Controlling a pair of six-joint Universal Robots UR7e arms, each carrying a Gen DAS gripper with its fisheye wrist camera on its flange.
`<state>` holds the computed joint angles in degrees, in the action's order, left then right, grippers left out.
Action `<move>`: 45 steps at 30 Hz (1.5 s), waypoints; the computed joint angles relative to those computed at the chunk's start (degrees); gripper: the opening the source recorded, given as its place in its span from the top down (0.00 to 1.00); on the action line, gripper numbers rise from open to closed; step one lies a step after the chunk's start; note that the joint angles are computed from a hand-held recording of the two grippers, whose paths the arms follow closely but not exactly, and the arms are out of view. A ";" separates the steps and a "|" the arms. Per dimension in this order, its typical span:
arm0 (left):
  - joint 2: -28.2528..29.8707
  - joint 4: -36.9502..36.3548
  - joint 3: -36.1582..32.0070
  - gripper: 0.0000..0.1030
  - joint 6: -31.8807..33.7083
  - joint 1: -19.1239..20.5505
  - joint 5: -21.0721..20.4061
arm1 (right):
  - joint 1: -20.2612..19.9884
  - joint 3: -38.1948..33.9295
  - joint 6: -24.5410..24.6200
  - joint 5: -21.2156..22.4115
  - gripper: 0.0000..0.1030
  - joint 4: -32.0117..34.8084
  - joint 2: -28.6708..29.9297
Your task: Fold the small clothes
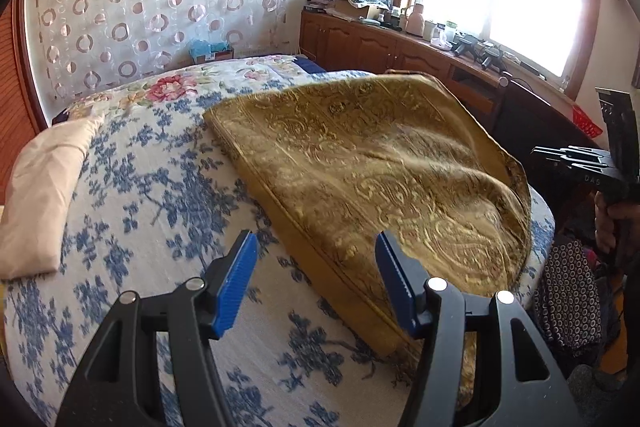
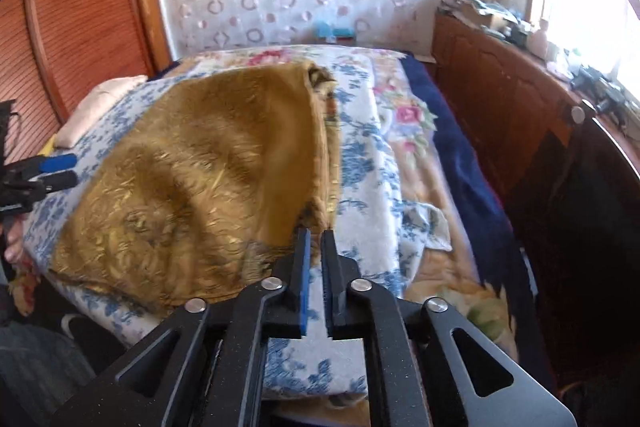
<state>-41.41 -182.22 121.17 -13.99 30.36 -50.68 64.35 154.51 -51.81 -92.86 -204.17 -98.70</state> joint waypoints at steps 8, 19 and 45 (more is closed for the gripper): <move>1.67 2.21 -6.95 0.41 5.28 3.38 0.95 | 7.23 -9.75 1.27 -2.99 0.70 0.27 7.74; 6.88 9.34 -17.17 0.41 8.66 9.66 1.04 | 13.41 -31.08 3.43 -7.16 0.69 11.09 24.14; 9.01 12.08 -20.33 0.38 8.44 12.06 0.11 | 15.68 -38.74 -4.16 -4.92 0.96 15.19 30.85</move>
<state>-32.40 -170.14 100.84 -5.55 42.42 -50.57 80.03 115.77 -55.97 -97.78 -188.98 -67.85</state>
